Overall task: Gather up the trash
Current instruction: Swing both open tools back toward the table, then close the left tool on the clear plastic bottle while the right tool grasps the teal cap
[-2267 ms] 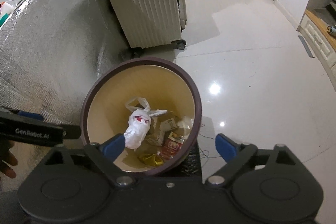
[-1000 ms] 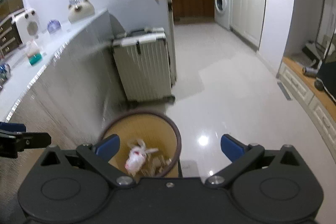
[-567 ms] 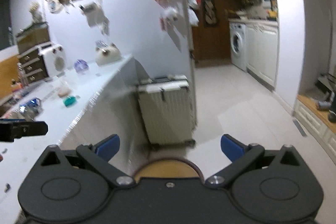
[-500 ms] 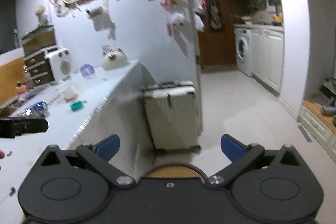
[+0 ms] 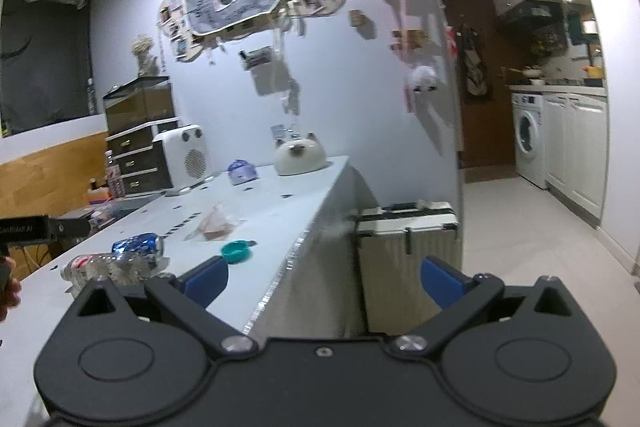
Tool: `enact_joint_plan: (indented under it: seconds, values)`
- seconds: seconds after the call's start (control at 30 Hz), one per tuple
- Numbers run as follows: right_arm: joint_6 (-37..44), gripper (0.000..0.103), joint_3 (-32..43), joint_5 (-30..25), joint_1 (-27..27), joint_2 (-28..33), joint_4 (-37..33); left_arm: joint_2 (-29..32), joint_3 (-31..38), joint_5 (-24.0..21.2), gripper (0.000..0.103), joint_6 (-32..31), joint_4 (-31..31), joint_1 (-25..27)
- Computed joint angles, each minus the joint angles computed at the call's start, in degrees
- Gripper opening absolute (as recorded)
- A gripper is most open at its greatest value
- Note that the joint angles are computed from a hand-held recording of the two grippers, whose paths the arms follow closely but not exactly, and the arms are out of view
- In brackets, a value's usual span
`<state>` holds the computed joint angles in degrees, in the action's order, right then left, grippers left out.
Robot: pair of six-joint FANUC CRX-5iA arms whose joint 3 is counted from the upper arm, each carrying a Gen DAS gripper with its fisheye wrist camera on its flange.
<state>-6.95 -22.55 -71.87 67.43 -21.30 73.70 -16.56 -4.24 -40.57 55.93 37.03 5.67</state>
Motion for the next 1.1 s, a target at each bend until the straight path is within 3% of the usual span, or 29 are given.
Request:
enact_joint_plan:
  seconds: [0.23, 0.37, 0.47, 0.6, 0.83, 1.1]
  values:
    - [-0.1, 0.103, 2.6, 7.4, -4.2, 5.2, 0.4, 7.4, 4.2, 0.4, 0.103, 0.3, 2.6, 8.4]
    - [4.1, 0.103, 7.3, 8.0, -5.2, 9.4, -3.9, 13.5, 8.9, -2.0, 0.103, 1.5, 4.0, 12.0]
    - [9.1, 0.103, 12.9, 4.7, -5.3, 13.6, -9.1, 17.3, 10.5, -1.6, 0.103, 0.7, 6.6, 14.0]
    - [10.9, 0.103, 13.2, 5.9, -6.5, 15.7, -7.3, 21.9, 11.6, -2.2, 0.103, -0.2, 12.5, 16.0]
    - [14.2, 0.103, 17.0, 10.3, -10.6, 19.4, -8.7, 26.1, 9.6, -10.1, 0.103, -7.1, 27.2, 17.5]
    - [19.6, 0.103, 24.6, 14.7, -15.5, 25.6, -13.1, 25.7, 8.7, -22.4, 0.103, -12.4, 29.0, 19.7]
